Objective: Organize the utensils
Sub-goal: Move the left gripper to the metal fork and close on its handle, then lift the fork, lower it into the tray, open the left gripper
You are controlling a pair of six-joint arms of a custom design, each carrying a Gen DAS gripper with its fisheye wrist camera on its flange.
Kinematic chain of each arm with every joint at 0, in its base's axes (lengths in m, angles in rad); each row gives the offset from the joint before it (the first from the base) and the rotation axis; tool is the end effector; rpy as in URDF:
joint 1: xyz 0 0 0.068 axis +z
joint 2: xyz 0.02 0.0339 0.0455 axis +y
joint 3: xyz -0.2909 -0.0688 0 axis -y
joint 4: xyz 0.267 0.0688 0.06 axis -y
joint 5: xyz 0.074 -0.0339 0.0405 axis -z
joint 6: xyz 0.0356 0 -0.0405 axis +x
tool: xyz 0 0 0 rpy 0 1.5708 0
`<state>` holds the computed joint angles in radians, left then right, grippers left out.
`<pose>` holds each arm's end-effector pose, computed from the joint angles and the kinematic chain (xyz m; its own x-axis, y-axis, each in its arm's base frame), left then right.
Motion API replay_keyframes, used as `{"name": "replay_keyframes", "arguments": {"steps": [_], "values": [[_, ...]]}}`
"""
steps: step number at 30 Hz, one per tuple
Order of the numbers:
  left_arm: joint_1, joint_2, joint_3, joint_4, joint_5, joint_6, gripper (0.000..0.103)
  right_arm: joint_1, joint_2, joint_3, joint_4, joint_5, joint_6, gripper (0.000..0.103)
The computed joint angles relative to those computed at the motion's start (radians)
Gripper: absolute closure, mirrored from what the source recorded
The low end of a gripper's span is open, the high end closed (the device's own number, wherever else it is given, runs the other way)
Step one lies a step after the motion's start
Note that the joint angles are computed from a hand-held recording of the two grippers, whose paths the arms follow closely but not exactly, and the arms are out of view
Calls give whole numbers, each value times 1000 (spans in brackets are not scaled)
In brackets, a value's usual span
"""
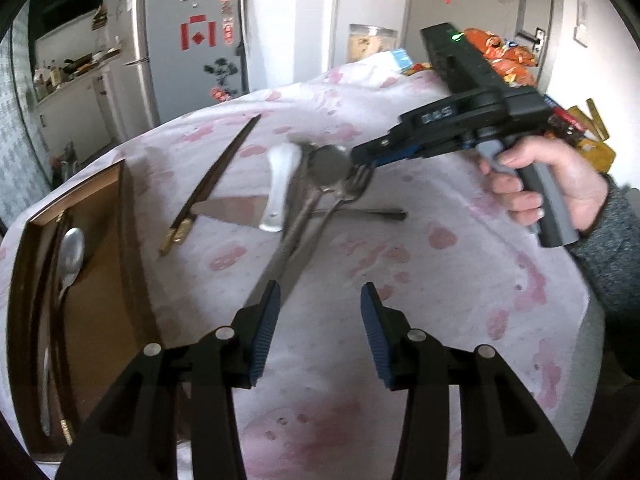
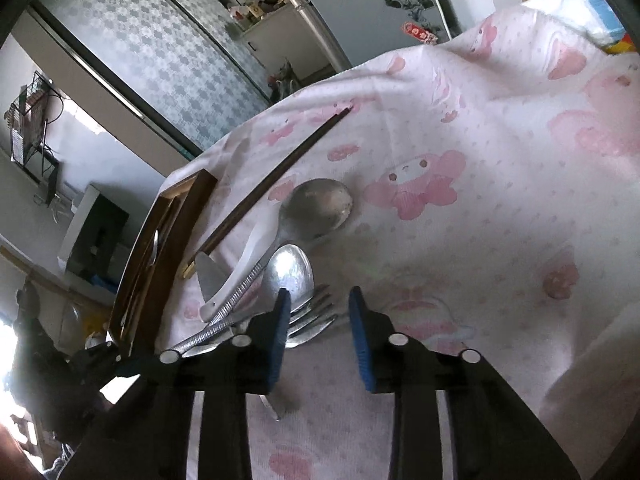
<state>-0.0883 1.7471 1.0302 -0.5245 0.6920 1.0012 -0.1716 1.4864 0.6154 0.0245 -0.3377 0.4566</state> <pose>0.3412 -0.0530 0.1737 -0.2780 0.6756 -0.6829 0.9412 0.3335 -0.0532 0.2825 -0.0370 0.1572 -0.6867 0.5412 -0.4853 0.2758 0.8117 0.5149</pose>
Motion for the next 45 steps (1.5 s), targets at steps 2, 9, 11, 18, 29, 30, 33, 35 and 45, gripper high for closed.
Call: {"name": "replay_keyframes", "arguments": {"steps": [2,9,11,18,29,30,33,35,45], "values": [[-11,3,-2,20,-11,-18,57,1,-5,-2,1,8,-2,91],[-31,35,29,34,-26,-58,57,6,-133,-36,-22,7,-29,97],[-43,34,31,40,-31,-65,57,4,-172,-39,-45,0,-38,98],[-99,44,44,48,-42,-89,57,-33,-268,-20,-151,-41,-95,99],[-168,73,87,4,-66,-90,82,-83,-333,17,-295,-78,-181,100],[-170,65,78,10,-65,-93,82,-90,-343,10,-296,-86,-180,100],[-177,40,49,22,-55,-98,84,-106,-367,4,-306,-97,-183,100],[-178,24,40,13,-46,-91,85,-109,-378,11,-318,-94,-185,100],[-93,-30,61,-58,2,-53,88,-11,-299,114,-302,-46,-151,100]]}}
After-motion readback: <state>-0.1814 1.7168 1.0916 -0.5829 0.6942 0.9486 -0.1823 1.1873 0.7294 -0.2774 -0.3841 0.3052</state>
